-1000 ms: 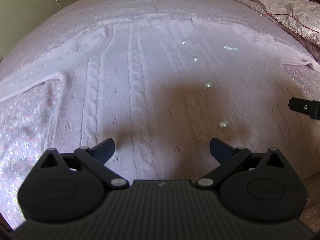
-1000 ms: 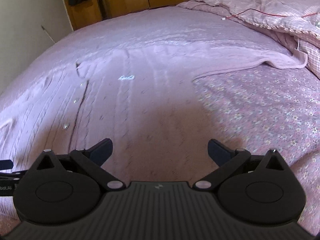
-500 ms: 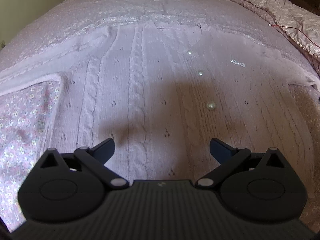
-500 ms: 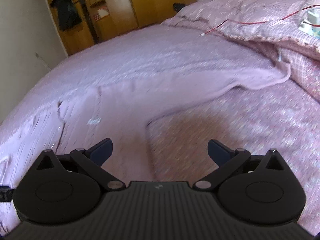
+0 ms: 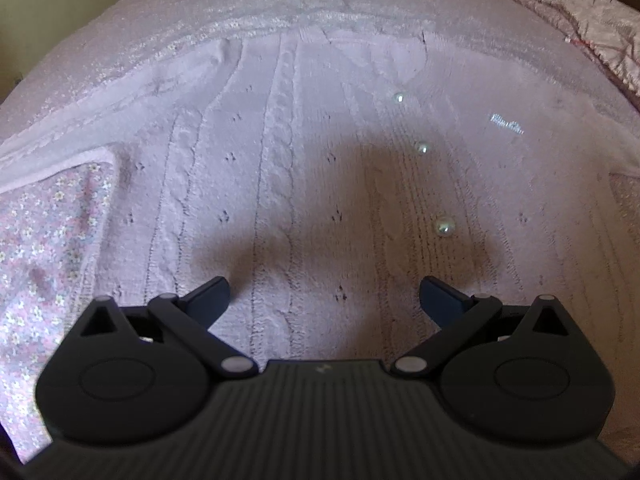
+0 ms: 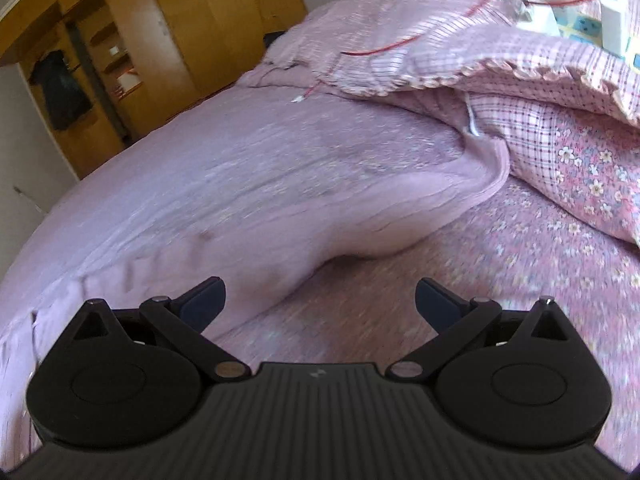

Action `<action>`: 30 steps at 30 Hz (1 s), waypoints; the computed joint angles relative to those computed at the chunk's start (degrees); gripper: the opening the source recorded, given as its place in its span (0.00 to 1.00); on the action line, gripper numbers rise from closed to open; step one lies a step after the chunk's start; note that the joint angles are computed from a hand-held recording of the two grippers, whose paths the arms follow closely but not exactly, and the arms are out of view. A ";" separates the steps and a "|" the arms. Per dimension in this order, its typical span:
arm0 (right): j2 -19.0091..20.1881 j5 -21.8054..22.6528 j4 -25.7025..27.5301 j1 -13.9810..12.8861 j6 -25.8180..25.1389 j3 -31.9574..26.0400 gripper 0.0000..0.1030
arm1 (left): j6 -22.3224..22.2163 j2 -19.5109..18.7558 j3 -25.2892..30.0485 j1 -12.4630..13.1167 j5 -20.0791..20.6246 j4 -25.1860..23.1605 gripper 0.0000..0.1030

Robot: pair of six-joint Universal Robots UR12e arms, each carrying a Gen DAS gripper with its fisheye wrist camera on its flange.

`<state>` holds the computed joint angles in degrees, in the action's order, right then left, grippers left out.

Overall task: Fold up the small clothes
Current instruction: 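Reach the right gripper to the cardigan sleeve and close on it, then lift the sleeve with the right gripper and lay it across the cardigan body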

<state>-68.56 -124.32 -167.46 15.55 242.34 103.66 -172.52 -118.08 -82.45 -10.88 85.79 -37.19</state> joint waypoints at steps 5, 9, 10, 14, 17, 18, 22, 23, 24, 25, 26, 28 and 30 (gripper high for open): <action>0.47 0.93 0.70 -2.95 2.90 0.77 1.00 | 0.26 -0.83 1.03 -0.64 2.06 -1.81 1.00; 1.51 1.72 -1.84 -4.69 0.84 1.23 1.00 | 1.41 -1.12 1.49 -0.75 2.54 -2.73 1.00; 1.96 1.14 -2.54 -4.89 -0.69 1.10 1.00 | 1.47 -1.20 1.71 -0.67 2.34 -3.25 1.00; 3.39 -0.32 -5.49 -5.82 -2.92 0.84 1.00 | 1.51 -1.58 2.43 -0.58 2.15 -4.41 1.00; 4.11 -1.87 -7.40 -6.36 -0.97 0.84 0.92 | 2.02 -1.59 2.15 -0.73 2.63 -3.66 1.00; 4.12 -2.78 -6.26 -6.41 0.33 0.59 0.85 | 2.05 -1.59 2.10 -0.75 2.66 -3.49 1.00; 3.08 -2.73 -1.70 -7.01 4.55 0.49 0.16 | 2.23 -1.58 2.00 -0.65 2.36 -3.23 1.00; 2.97 -2.63 -3.12 -7.04 4.64 0.88 0.12 | 2.21 -1.58 2.02 -0.65 2.36 -3.27 1.00; 2.95 -3.38 -4.05 -6.83 4.37 1.00 0.11 | 2.22 -1.59 2.06 -0.67 2.38 -3.32 1.00; 3.00 -4.26 -4.96 -6.51 3.61 0.94 0.10 | 2.26 -1.58 2.06 -0.67 2.38 -3.30 1.00; 2.91 -4.90 -5.84 -6.18 2.99 1.00 0.10 | 2.29 -1.58 2.06 -0.66 2.35 -3.26 1.00; 2.66 -5.72 -7.71 -5.53 2.09 0.84 0.09 | 2.49 -1.53 1.89 -0.61 2.16 -2.90 1.00; 2.50 -6.46 -9.86 -4.90 0.44 0.41 0.09 | 2.71 -1.50 1.77 -0.59 2.01 -2.62 1.00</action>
